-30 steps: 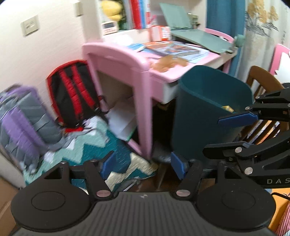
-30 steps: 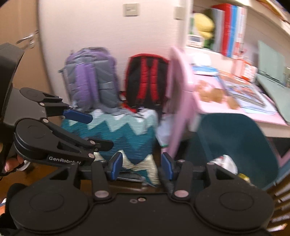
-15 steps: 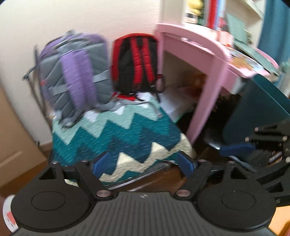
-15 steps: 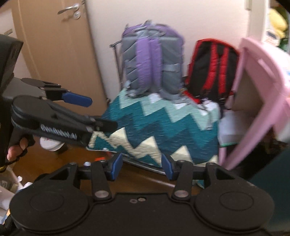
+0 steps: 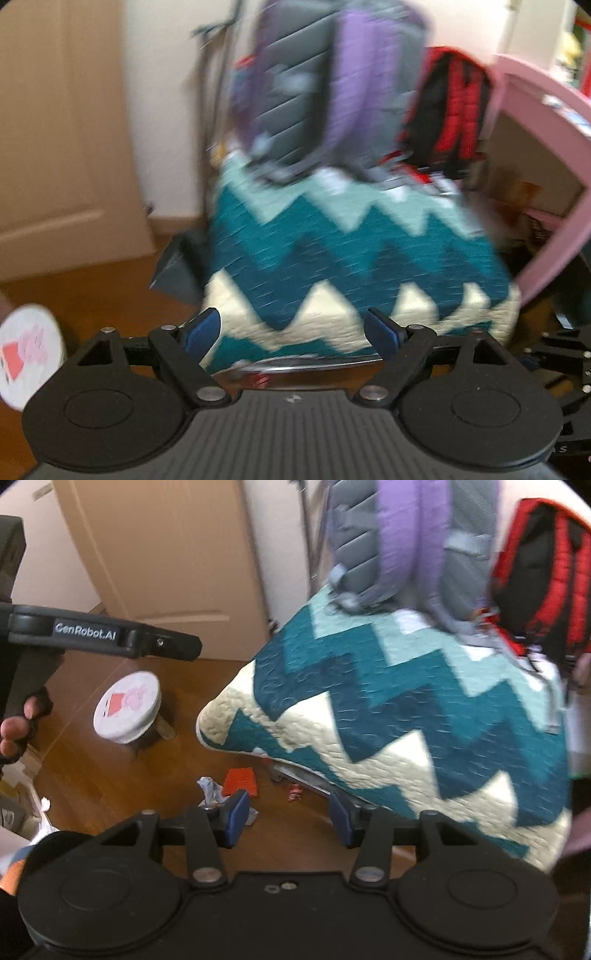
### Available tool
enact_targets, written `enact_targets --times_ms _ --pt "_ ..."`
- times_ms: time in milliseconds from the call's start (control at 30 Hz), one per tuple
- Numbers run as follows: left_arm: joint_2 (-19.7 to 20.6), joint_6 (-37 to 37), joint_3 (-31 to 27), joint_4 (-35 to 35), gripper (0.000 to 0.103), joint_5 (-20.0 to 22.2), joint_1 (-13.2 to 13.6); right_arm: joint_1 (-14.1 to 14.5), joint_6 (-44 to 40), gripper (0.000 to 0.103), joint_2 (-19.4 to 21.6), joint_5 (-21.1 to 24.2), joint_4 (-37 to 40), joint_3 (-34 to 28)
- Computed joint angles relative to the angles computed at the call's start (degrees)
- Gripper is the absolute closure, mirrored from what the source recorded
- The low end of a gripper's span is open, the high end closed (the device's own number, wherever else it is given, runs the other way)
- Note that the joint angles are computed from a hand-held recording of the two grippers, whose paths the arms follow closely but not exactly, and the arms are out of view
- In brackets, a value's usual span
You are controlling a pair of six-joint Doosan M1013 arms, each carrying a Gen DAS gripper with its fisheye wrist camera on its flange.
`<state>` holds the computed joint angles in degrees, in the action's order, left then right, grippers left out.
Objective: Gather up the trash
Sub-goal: 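Withdraw both tools from the bin and turn back to the floor trash, then grasp the grey-green snack wrapper with the left tool while the right tool grasps the red candy wrapper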
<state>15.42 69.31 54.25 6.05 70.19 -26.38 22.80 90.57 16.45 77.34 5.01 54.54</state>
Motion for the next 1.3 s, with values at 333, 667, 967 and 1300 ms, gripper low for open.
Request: enact_targets --times_ms 333,667,967,1300 --pt "0.2 -3.8 13.5 0.5 0.018 -0.8 6.0 0.9 5.5 0.055 4.1 -10.4 2.7 9.1" --pt "4.0 -8.4 21.1 -2.6 0.018 -1.6 8.2 1.5 7.2 0.055 12.0 -11.2 0.5 9.4" --pt "8.3 -16.6 24.3 -9.6 0.018 0.3 10.6 1.3 12.3 0.055 17.2 -15.4 -0.1 10.5" --pt "10.2 -25.9 27.1 -14.3 0.018 -1.2 11.7 2.4 23.6 0.055 19.5 -24.9 -6.2 14.3"
